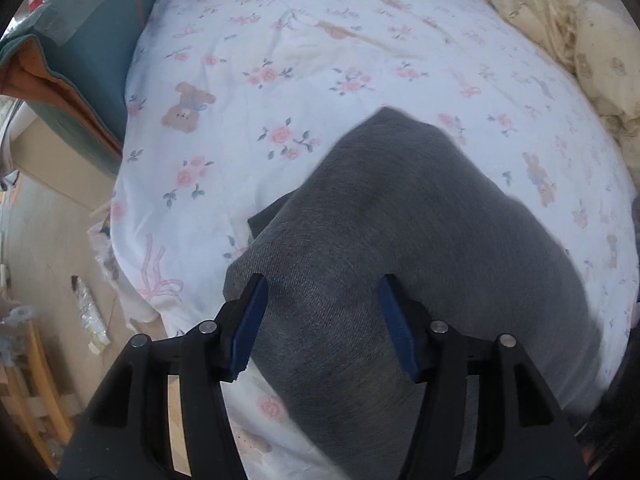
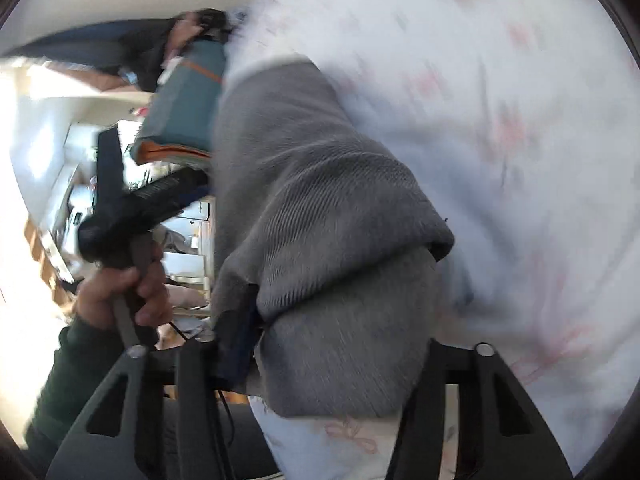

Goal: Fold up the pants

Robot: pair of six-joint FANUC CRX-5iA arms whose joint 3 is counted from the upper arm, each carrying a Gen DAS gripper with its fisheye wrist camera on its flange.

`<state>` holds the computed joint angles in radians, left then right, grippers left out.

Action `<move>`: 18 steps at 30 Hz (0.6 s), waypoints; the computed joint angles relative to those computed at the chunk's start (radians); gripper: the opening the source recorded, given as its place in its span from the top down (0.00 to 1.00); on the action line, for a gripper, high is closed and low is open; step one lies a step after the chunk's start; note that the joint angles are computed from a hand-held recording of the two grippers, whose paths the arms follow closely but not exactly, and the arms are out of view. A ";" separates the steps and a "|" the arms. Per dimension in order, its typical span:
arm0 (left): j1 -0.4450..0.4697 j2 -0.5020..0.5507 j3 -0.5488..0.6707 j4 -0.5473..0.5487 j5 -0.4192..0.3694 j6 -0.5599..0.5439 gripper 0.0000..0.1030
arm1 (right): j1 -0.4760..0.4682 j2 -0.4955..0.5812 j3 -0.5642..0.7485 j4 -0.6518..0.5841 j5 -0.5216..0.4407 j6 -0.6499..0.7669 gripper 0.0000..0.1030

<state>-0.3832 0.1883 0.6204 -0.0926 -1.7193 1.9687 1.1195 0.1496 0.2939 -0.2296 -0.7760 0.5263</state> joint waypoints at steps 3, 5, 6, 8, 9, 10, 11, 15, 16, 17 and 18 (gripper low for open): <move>0.037 -0.048 -0.076 0.100 0.086 -0.006 0.48 | -0.063 -0.024 0.002 0.032 0.001 0.033 0.63; 0.054 -0.069 -0.105 0.144 0.131 -0.008 0.48 | -0.119 -0.032 0.004 0.051 -0.018 0.050 0.64; 0.057 -0.073 -0.109 0.149 0.144 -0.003 0.42 | -0.164 -0.027 0.025 0.024 -0.040 0.082 0.66; 0.066 -0.081 -0.119 0.159 0.171 0.023 0.31 | -0.225 0.011 0.086 0.021 -0.099 0.132 0.67; 0.074 -0.087 -0.131 0.173 0.189 0.035 0.28 | -0.261 0.040 0.131 -0.008 -0.140 0.173 0.68; 0.084 -0.090 -0.145 0.197 0.207 0.045 0.27 | -0.279 0.062 0.157 0.012 -0.163 0.185 0.71; 0.095 -0.094 -0.163 0.231 0.228 0.046 0.27 | -0.288 0.073 0.165 0.023 -0.169 0.196 0.73; 0.098 -0.096 -0.206 0.308 0.292 0.008 0.25 | -0.376 0.104 0.198 -0.126 -0.225 0.264 0.78; 0.088 -0.075 -0.187 0.306 0.271 -0.005 0.22 | -0.387 0.102 0.194 -0.152 -0.238 0.264 0.76; 0.079 -0.054 -0.167 0.298 0.246 -0.014 0.22 | -0.396 0.091 0.181 -0.178 -0.240 0.253 0.74; 0.072 -0.038 -0.153 0.290 0.224 -0.021 0.21 | -0.396 0.073 0.157 -0.178 -0.224 0.229 0.73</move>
<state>-0.3108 0.1507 0.4676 0.1975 -1.4956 1.9479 0.7237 0.2226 0.4511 -0.4080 -0.9997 0.7549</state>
